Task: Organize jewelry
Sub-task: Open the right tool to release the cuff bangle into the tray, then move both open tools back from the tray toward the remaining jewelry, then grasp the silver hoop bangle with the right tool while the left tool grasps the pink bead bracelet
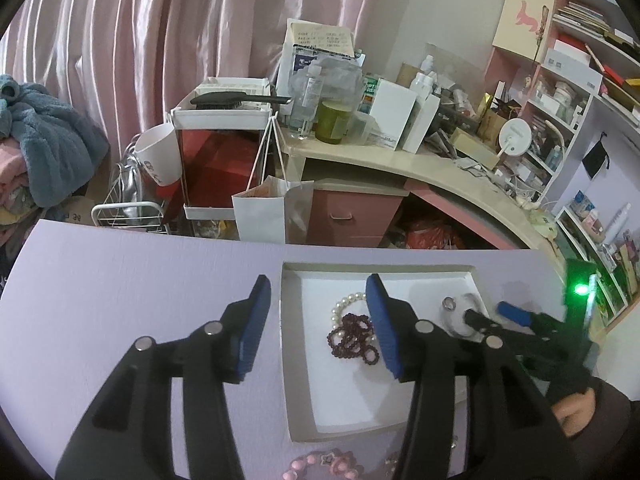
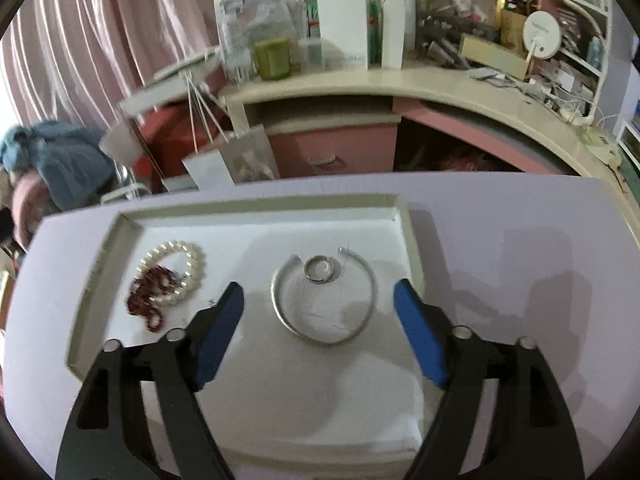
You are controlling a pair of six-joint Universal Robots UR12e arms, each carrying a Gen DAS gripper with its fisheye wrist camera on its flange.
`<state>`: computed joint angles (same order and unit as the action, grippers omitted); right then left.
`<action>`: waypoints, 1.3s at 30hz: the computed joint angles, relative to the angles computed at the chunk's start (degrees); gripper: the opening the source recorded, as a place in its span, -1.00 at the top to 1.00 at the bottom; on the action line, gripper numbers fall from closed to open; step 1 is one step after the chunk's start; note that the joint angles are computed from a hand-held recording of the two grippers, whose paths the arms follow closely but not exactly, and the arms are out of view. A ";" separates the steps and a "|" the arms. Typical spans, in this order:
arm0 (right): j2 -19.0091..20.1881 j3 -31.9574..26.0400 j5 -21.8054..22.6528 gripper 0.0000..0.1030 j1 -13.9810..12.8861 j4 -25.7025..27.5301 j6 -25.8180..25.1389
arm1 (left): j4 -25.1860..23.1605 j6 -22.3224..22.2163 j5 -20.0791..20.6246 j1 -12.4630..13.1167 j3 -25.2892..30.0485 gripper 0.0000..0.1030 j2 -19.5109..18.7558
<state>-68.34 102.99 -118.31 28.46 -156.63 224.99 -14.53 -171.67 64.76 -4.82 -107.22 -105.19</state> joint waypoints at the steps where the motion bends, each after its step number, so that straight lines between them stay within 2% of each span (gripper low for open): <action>1: -0.58 0.62 -0.23 -0.54 0.27 -0.58 0.36 | 0.28 -0.10 -0.03 0.06 -0.29 0.00 0.15; 7: -4.01 4.57 -3.10 -0.54 2.37 -3.22 4.40 | 1.17 -0.63 -0.85 0.73 -2.79 -0.03 1.92; 13: -6.02 6.91 -5.83 -0.54 5.67 -3.95 8.07 | 3.42 -0.83 -1.67 2.12 -7.30 -0.13 5.29; 15: -6.28 7.54 -6.19 -0.54 7.08 -4.32 8.59 | 4.08 -1.42 -2.07 2.85 -9.24 -0.24 6.67; 21: -5.19 8.05 -5.34 -0.54 10.48 -5.17 8.81 | 5.25 -2.05 -2.53 4.85 -14.57 -0.35 10.42; 34: -2.66 7.62 -1.10 -0.54 14.72 -5.22 9.26 | 5.58 0.14 -2.93 9.55 -23.29 -0.44 17.76; 39: -0.68 5.52 -0.57 -0.68 15.68 -2.77 8.40 | 5.70 1.39 -3.82 11.91 -25.23 -0.46 19.71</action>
